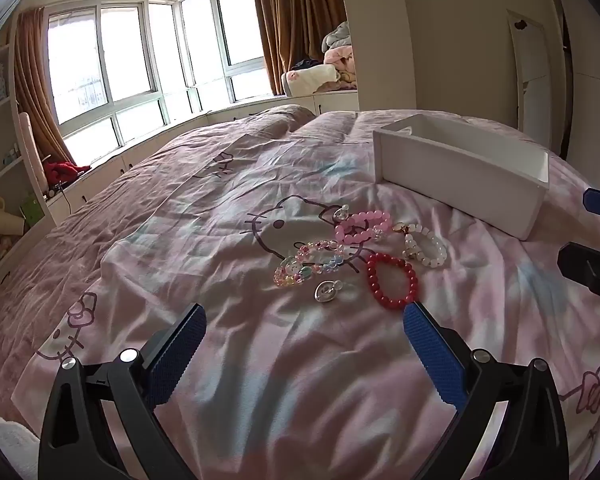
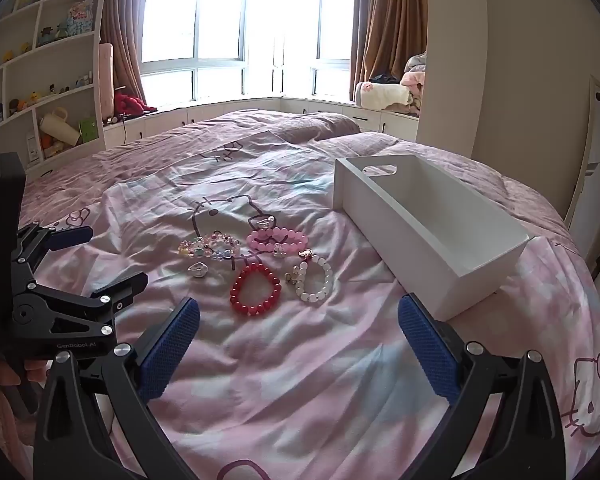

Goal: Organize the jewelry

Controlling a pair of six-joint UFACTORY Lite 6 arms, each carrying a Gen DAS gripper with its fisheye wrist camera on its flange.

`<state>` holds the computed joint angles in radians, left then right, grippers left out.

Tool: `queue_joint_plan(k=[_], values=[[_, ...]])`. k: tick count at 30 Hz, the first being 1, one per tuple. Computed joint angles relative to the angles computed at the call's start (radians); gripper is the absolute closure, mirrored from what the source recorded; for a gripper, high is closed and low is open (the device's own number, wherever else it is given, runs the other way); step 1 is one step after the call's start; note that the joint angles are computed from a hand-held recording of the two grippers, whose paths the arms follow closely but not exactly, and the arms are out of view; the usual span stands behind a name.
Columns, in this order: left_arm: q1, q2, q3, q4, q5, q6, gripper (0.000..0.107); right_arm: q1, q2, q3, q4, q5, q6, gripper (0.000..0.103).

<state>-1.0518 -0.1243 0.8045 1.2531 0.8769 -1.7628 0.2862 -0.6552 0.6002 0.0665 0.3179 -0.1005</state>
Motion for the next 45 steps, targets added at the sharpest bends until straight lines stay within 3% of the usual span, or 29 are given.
queue_joint_plan(k=[10, 16, 45], values=[[-0.021, 0.044, -0.01, 0.031, -0.012, -0.025, 0.007, -0.016, -0.006, -0.005, 0.07, 0.002, -0.065, 0.005], [-0.006, 0.018, -0.003, -0.003, -0.04, 0.014, 0.007, 0.012, -0.004, -0.002, -0.009, -0.002, 0.015, 0.005], [0.018, -0.029, -0.01, -0.016, -0.059, 0.038, 0.007, 0.014, -0.011, 0.002, -0.025, 0.003, 0.031, 0.005]])
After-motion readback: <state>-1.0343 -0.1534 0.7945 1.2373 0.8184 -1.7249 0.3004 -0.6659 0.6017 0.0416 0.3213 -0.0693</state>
